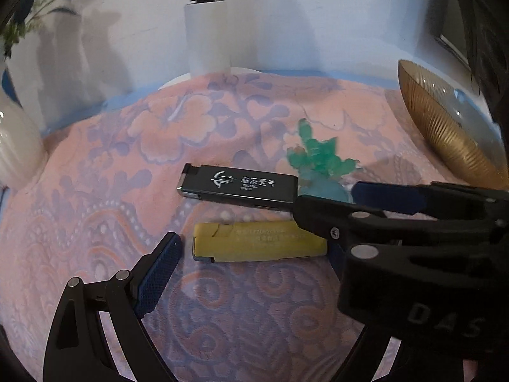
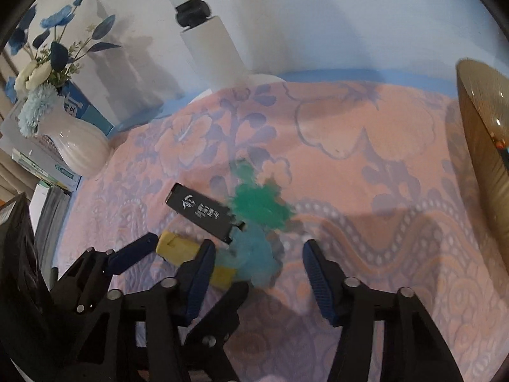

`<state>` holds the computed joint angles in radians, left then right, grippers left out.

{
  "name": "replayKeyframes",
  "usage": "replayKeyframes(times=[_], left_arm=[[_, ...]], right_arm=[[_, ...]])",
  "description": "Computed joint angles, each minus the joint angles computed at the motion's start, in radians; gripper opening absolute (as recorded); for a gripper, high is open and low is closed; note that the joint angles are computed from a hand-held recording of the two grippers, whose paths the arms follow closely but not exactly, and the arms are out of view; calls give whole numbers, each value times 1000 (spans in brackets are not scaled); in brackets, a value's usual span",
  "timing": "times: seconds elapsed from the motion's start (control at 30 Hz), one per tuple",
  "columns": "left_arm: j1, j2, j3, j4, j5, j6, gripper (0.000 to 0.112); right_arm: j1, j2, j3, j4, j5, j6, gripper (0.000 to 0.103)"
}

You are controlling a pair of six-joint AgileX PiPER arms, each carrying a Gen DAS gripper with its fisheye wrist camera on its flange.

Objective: Organize rigid objects
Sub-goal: 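Move right tool to the green figurine and grasp it, then lift the green figurine with right tool toward the brown bowl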

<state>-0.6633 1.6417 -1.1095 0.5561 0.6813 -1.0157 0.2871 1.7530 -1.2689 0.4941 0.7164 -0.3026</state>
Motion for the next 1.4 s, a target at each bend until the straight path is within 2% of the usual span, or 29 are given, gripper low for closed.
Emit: replayKeyframes(times=[0.07,0.1,0.23,0.33,0.43,0.5,0.57,0.63,0.73,0.77,0.8,0.87,0.93,1.0,1.07,1.17,1.23,1.33,1.4], left_arm=[[-2,-18,17,6,18,-3,92],[-3,-30,29,8,21,-2,92],[52,-156,161,-70,-44,77,92],[88,-227,223,-82,-19,108,92],[126,-281,263,-136,-10,208,92],[133,-318,278,-129,14,216,92],[183,-352,292,-258,-38,319,92],[221,-341,280,-393,-86,427,92],[193,-258,212,-349,-101,341,91],[177,-213,182,-284,-93,270,88],[161,-174,157,-229,-84,211,80],[125,-127,124,-99,-48,101,72],[90,-111,114,-25,-41,75,56],[60,-124,128,3,-57,67,34],[32,-141,147,34,-52,42,28],[19,-191,193,-15,-75,85,21],[13,-243,241,-75,-105,133,21],[-6,-335,324,-138,-145,152,21],[-17,-397,368,-205,-150,193,21]], right_arm=[[16,-4,12,-19,-27,7,44],[21,-16,29,-13,-38,-11,37],[14,-73,112,33,-63,-72,38],[-17,-128,189,107,-77,-170,37],[-53,-173,243,163,-35,-267,38],[-67,-211,289,180,-34,-318,38],[-72,-240,337,205,-64,-364,38],[-78,-245,360,241,-80,-395,38],[-83,-254,391,305,-108,-457,43],[-84,-256,392,308,-107,-467,45],[-82,-260,395,307,-109,-469,47],[-54,-279,413,253,-160,-416,48],[-25,-293,425,195,-198,-367,48],[5,-302,433,135,-229,-318,48],[34,-309,438,65,-254,-262,46],[67,-341,467,19,-273,-242,36],[94,-367,490,-21,-276,-216,35],[166,-443,553,-162,-300,-76,35],[179,-485,583,-172,-302,-56,36]])
